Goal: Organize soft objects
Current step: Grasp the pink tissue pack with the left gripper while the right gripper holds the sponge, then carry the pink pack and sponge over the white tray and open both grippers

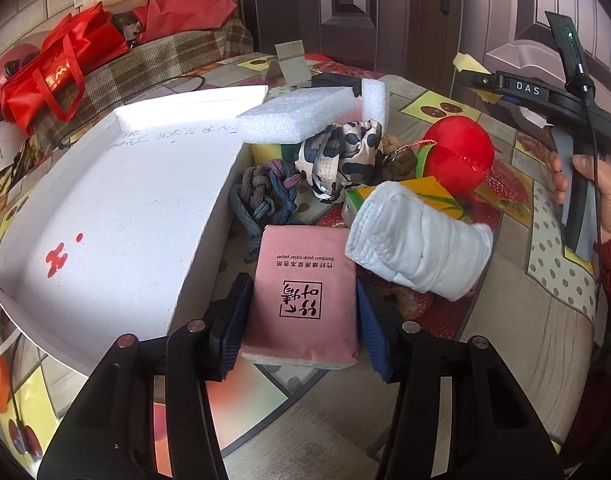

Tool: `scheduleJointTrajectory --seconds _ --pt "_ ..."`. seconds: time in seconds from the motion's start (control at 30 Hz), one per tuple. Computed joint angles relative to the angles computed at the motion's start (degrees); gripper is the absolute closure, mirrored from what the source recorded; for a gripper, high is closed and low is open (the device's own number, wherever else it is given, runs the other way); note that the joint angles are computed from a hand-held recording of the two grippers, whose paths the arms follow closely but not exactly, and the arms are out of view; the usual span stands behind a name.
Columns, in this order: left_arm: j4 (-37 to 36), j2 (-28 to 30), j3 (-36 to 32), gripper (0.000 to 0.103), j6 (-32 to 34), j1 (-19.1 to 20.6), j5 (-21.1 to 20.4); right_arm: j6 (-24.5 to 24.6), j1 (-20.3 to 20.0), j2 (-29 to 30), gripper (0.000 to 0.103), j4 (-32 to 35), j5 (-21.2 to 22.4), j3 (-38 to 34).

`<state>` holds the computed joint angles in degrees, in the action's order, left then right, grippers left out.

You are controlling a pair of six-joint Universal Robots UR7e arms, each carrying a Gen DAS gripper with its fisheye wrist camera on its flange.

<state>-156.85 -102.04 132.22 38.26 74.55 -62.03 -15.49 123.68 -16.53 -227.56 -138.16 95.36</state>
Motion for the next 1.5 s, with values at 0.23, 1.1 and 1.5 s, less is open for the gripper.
scheduleJointTrajectory --seconds 0.23,1.1,1.5 --pt "0.5 -0.2 -0.1 0.052 -0.4 0.3 -0.6 -2.7 0.5 1.3 0.044 0.4 0.8 -1.4" --pt "-35.5 -7.2 8.1 0.054 0.9 2.3 -3.1 -11.4 4.0 4.9 0.044 -18.7 3.6 -1.1" --pt "-48.3 -1.1 4.7 0.054 2.8 6.2 0.7 -11.8 7.5 9.2 0.044 -8.3 10.0 -6.5"
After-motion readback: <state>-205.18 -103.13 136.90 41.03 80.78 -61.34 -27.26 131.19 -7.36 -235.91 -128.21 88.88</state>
